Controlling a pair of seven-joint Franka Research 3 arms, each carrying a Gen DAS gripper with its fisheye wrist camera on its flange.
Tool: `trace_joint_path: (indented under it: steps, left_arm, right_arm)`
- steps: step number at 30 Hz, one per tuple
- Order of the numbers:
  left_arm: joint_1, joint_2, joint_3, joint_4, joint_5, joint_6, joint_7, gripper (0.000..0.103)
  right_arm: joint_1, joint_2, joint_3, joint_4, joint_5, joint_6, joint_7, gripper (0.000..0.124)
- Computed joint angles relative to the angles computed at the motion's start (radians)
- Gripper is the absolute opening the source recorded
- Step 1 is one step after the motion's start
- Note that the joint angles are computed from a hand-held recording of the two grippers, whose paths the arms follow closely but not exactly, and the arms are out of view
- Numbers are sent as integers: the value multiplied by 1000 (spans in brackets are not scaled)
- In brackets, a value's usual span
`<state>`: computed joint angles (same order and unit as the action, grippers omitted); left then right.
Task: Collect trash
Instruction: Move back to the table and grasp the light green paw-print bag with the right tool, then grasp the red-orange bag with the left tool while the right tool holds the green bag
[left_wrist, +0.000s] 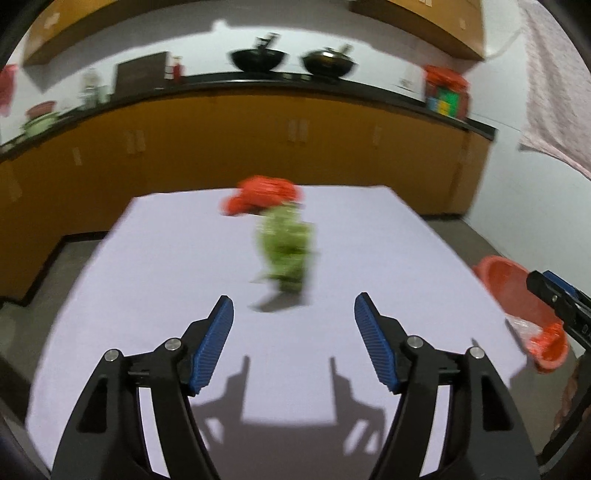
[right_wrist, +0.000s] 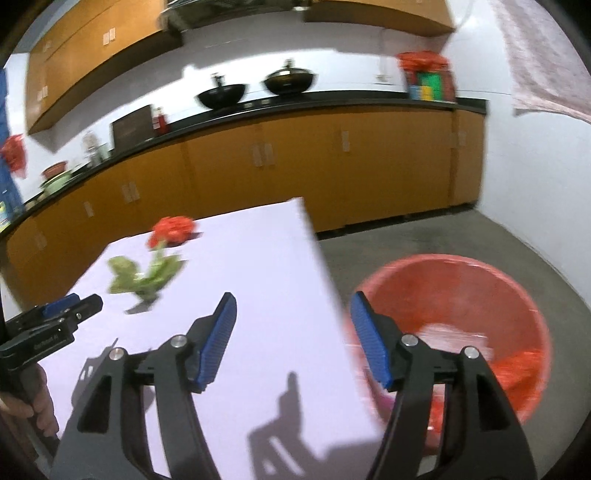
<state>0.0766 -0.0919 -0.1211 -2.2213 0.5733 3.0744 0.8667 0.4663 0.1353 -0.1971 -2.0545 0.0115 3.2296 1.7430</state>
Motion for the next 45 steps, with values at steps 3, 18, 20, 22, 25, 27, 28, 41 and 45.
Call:
trace_joint_path:
  steps: [3,18,20,22,25,27,28,41,45]
  left_arm:
    - [43,-8,15,-3,40,-8,-42,69]
    - [144,93,103,91,145,-18,-193,74]
    - [141,108,111,96,103,-12,-160,74]
    - [136,123,115,105,59,-11,-120,74]
    - [126,142,116,120,10,-8,-70,75]
    - [118,158,112,133,-27,-8,-34,75]
    - [116,168,106,141,-61,-6,-1,76]
    - [4,430,67,499,-179,-70,176,97]
    - [-1,580,25,729,-236,-156,270,99]
  right_arm:
    - [-71,68,154,92,70,-29,-74,64]
    - [99,432,112,597,42,-232,-35,68]
    - [100,465,110,649,34,-252,-22,68]
    - [104,498,103,701,22,-278,-4,67]
    - [87,523,119,744,14,-325,-6,38]
    - [70,519,133,736,21,-332,-4,14]
    - [59,510,143,719,29,-318,-2,14]
    - [21,386,72,507,63,-177,60,9]
    - [-18,385,86,508,85,-176,62,9]
